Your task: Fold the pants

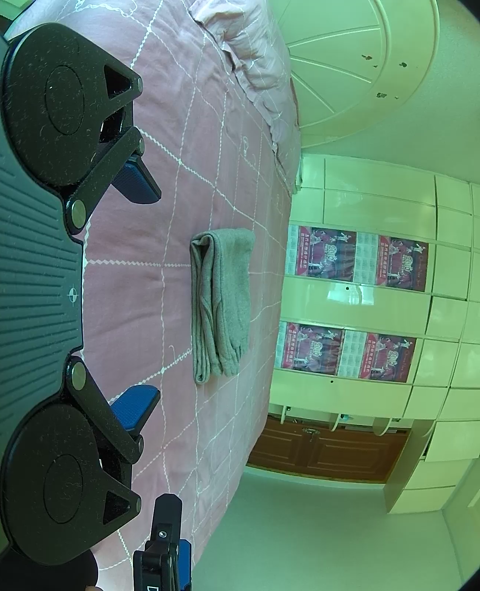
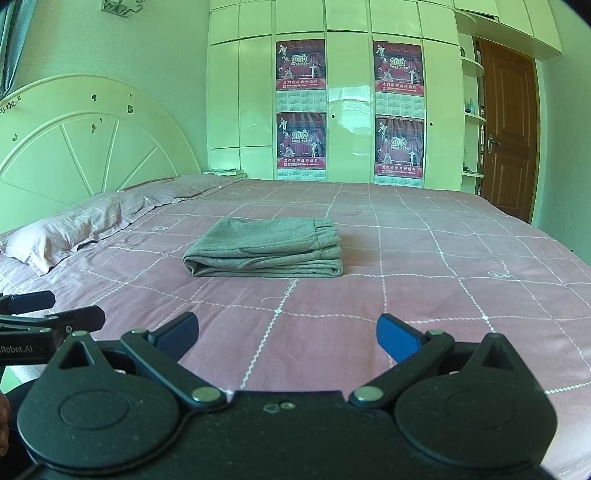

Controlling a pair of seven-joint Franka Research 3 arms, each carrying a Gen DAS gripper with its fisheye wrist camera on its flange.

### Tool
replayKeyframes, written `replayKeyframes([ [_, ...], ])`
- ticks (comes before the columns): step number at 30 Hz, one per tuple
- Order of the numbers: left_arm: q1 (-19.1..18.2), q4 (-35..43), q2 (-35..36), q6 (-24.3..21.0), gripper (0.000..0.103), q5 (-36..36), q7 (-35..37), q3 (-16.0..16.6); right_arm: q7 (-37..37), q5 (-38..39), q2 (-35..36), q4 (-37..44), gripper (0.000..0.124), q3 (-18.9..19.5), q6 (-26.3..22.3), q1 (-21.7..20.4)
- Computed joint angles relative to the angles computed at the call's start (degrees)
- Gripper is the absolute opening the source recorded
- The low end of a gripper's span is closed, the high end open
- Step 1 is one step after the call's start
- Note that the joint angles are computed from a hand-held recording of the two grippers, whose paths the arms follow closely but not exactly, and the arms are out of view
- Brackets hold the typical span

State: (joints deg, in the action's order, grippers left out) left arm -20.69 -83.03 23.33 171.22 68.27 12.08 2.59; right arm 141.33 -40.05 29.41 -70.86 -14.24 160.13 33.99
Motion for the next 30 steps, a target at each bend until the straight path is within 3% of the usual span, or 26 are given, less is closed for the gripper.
replayKeyframes([
  [30,-0.18,0.18,0.29,0.30,0.103,-0.37,0.12,0.33,-0.12,-0.01,-0.12,-0.23,0.097,-0.16,0.24,0.06],
])
